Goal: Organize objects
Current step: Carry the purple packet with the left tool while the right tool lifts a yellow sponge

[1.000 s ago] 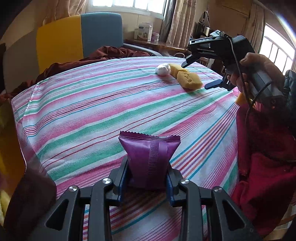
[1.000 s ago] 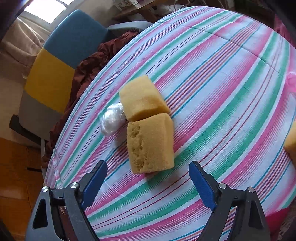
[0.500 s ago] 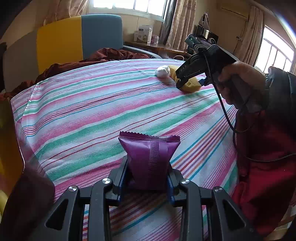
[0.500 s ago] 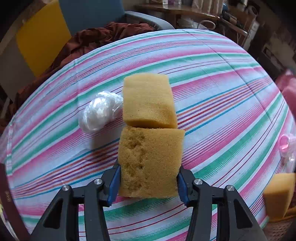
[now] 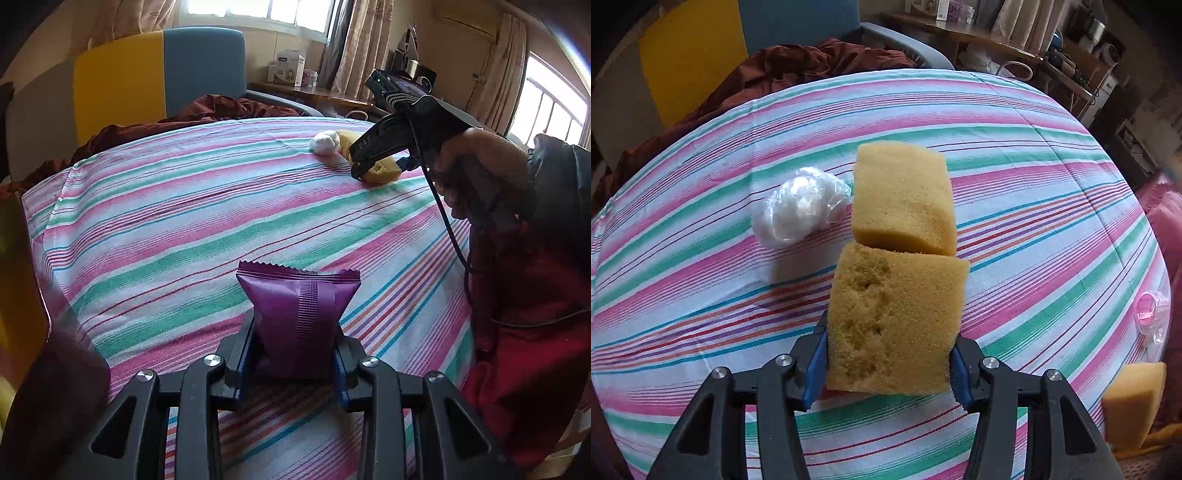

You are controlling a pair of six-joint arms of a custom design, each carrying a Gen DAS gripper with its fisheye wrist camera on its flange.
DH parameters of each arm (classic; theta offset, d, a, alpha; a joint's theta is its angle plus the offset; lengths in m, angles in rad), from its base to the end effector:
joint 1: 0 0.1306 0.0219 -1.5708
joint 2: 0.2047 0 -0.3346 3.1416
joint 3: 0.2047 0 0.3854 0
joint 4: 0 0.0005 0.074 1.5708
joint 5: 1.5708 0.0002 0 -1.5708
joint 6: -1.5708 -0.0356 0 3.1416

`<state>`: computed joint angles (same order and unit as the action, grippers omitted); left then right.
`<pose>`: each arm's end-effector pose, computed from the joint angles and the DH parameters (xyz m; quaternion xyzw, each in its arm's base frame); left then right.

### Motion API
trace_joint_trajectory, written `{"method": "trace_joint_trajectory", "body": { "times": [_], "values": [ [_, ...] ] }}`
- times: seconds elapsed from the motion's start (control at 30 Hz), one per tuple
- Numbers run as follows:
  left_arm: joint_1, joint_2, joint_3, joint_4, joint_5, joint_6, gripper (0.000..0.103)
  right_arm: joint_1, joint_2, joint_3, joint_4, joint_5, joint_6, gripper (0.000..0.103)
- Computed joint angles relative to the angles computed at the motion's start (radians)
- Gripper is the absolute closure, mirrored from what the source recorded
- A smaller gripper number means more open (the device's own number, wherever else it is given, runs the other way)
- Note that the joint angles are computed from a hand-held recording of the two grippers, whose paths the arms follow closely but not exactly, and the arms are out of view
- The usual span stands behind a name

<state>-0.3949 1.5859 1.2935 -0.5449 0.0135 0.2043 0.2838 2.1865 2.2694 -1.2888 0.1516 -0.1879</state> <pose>0.4954 -0.2075 0.2645 0.0912 0.9290 -0.1119 0.3407 0.6636 0.1874 0.2886 -0.0333 0.9801 -0.0301 0.1933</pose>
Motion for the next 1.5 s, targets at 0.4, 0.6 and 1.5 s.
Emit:
{"method": "trace_joint_trajectory", "body": {
  "times": [0.4,0.6,1.5],
  "values": [
    [-0.003,0.000,-0.001,0.000,-0.007,-0.004,0.069,0.086,-0.031,-0.060,0.057,-0.189,0.273,0.050],
    [-0.001,-0.002,-0.005,-0.002,-0.009,-0.010,0.069,0.092,-0.050,-0.090,0.076,-0.182,0.282,0.049],
    [-0.014,-0.178,0.016,-0.112,-0.265,0.039,0.070,0.096,-0.063,-0.120,0.116,-0.164,0.306,0.047]
  ]
}}
